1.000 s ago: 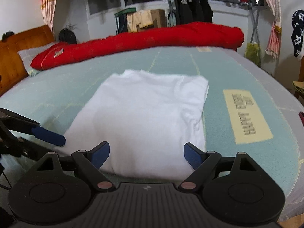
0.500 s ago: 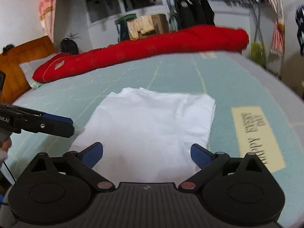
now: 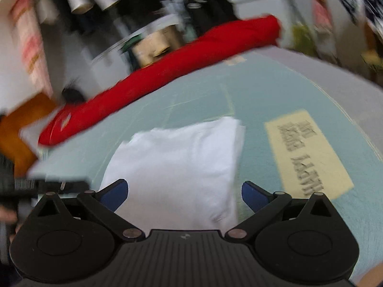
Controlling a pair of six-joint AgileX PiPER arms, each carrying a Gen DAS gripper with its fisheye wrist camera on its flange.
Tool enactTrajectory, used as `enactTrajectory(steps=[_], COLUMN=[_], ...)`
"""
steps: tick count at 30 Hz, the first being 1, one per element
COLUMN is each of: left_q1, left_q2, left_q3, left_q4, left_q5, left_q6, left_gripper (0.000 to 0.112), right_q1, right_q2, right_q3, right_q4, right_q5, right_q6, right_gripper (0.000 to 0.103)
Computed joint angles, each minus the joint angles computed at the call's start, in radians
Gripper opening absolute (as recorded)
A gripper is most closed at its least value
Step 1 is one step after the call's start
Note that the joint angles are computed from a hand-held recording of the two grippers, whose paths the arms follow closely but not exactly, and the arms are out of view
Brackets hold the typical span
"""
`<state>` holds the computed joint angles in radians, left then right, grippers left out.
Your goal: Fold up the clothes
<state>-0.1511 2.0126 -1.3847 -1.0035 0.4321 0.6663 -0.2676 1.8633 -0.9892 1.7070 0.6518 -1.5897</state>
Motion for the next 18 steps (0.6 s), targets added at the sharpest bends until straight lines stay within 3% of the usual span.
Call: enactTrajectory(steps=[4,10,18], left_q1=[0.033,0.085,0.118], left_q2=[0.039,0.113,0.320], left_q3=[-0.023,-0.076,-0.378], left_q4=[0.003,-0.129,-0.155], left_q5=[0.036,0.142,0.323], left_q6=[-0.077,-0.012,-0.075], left_gripper=[0.074,0.079,0.080], right_q1=[-0.054,-0.076,-0.047], right_q2=[0.102,0.231,0.454], right_q3=[-0.113,-0.258,-0.603], right_q4=[-0.148,-0.237,-0.303], right_q5=[0.091,0.226,0.348], right_q6=[0.243,0.383,0.615], right_gripper=[0.103,0.103,0.103])
